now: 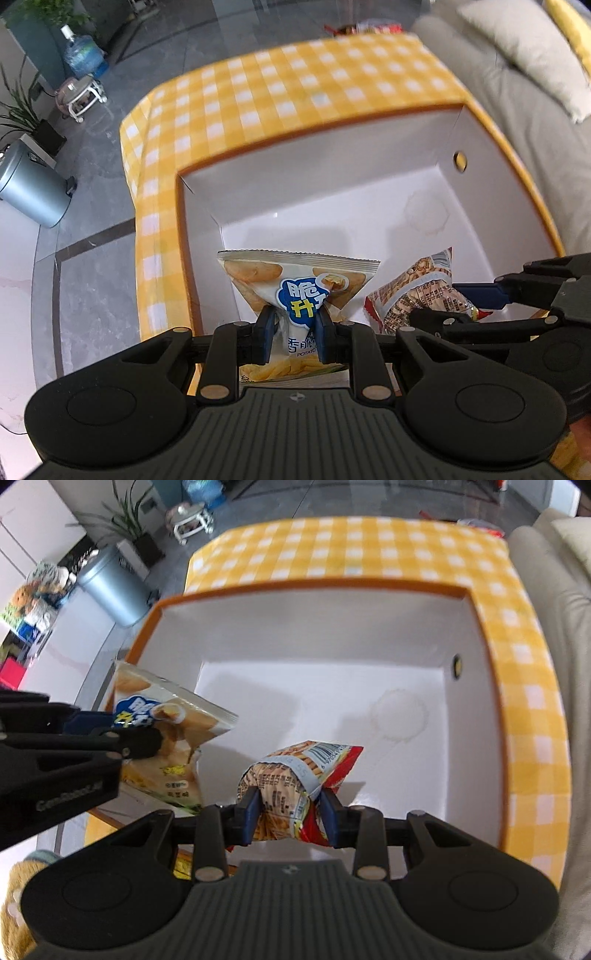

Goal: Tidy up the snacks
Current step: 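Lift both bags over the box and lower them inside with both tools, then open both tools, release the bags and withdraw toward the remaining snacks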

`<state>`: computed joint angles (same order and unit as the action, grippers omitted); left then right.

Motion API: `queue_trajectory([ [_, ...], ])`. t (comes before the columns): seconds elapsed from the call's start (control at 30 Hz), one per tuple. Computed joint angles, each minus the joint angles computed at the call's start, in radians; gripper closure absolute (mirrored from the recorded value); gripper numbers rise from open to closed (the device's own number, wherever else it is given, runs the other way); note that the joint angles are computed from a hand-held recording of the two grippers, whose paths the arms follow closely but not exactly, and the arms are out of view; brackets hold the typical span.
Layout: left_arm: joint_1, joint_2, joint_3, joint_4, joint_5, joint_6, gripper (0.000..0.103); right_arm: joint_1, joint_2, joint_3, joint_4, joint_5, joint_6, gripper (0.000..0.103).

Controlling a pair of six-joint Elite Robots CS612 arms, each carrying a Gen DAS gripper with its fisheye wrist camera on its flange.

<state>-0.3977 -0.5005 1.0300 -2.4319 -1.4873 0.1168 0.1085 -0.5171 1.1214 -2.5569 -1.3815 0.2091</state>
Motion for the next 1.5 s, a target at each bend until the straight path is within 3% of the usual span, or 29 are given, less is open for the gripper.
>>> queue_trajectory([
  [0.4,-0.008,0.048,-0.085,0.157,0.041,0.005,0.078,-0.007,0.054,-0.076,0.125,0.062,0.034,0.069],
  [0.73,-0.013,0.056,-0.094,0.17,0.076,-0.013,0.076,-0.003,0.065,-0.09,0.163,0.057,0.049,0.067],
  [0.77,-0.013,0.055,-0.092,0.164,0.078,-0.014,0.071,-0.002,0.063,-0.09,0.163,0.055,0.048,0.062],
  [0.8,-0.013,0.05,-0.085,0.155,0.078,-0.015,0.064,-0.002,0.063,-0.09,0.163,0.053,0.045,0.053],
  [0.9,-0.013,0.038,-0.064,0.109,0.089,-0.006,0.045,0.002,0.058,-0.092,0.16,0.029,0.042,0.043],
  [1.0,-0.015,0.016,-0.029,0.052,0.099,0.006,0.039,0.003,0.042,-0.077,0.148,0.013,0.036,0.037],
  [1.17,-0.011,-0.027,0.032,-0.049,0.091,0.005,0.036,0.004,-0.004,-0.024,0.07,-0.026,0.03,0.028],
  [1.5,-0.001,-0.159,0.26,-0.414,-0.004,-0.053,0.034,0.004,-0.133,0.166,-0.195,-0.069,0.042,0.021],
])
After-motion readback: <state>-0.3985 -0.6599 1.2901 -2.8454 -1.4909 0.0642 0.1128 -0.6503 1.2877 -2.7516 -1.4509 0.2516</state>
